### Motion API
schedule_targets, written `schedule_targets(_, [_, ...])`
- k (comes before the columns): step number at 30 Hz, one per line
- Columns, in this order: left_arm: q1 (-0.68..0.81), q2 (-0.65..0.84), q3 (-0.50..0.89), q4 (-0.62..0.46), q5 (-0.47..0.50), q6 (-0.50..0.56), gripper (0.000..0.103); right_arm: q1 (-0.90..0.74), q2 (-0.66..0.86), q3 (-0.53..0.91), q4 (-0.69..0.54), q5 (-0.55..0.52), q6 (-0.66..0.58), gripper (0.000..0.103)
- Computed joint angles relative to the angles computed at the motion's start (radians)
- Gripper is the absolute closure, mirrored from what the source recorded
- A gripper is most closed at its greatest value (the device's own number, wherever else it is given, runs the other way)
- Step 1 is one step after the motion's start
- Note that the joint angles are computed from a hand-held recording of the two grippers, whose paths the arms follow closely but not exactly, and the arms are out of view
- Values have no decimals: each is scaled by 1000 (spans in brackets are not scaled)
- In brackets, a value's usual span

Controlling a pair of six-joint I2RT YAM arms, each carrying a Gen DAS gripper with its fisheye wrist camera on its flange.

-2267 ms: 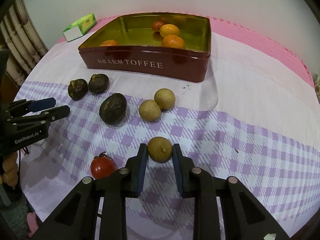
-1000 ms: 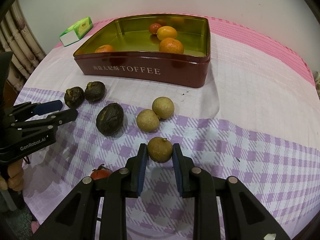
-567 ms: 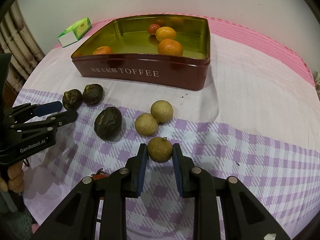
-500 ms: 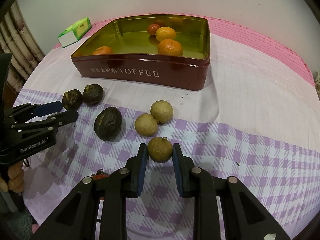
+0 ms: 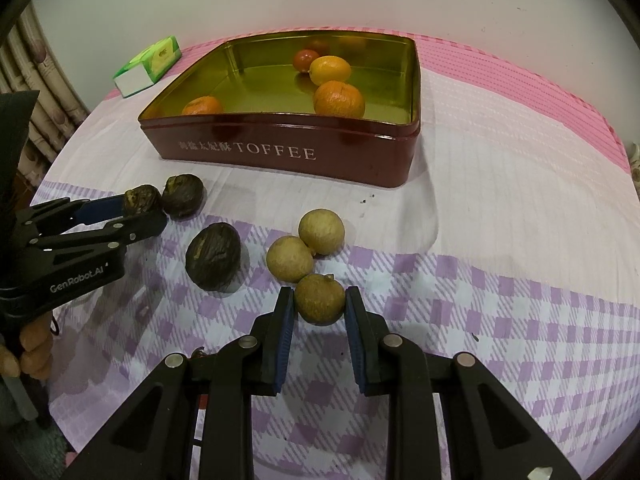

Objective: Organize fruits
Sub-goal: 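Grasp a dark brown round fruit with the left gripper while the right gripper holds the longan, then carry the dark fruit and longan over the tin with both grippers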

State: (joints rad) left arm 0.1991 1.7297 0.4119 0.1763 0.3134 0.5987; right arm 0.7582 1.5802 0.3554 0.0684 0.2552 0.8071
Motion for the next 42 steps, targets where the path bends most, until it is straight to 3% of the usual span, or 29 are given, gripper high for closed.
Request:
schedule_targets(16, [-31, 30, 41, -4, -4, -26, 54, -19, 5, 11, -3, -9, -11, 79])
schedule_targets(22, [-22, 28, 36, -3, 18, -16, 63, -19, 4, 10, -3, -8, -10, 79])
schedule_targets(42, [-21, -5, 14, -20, 17, -9, 64, -22, 5, 13, -7, -12, -11, 79])
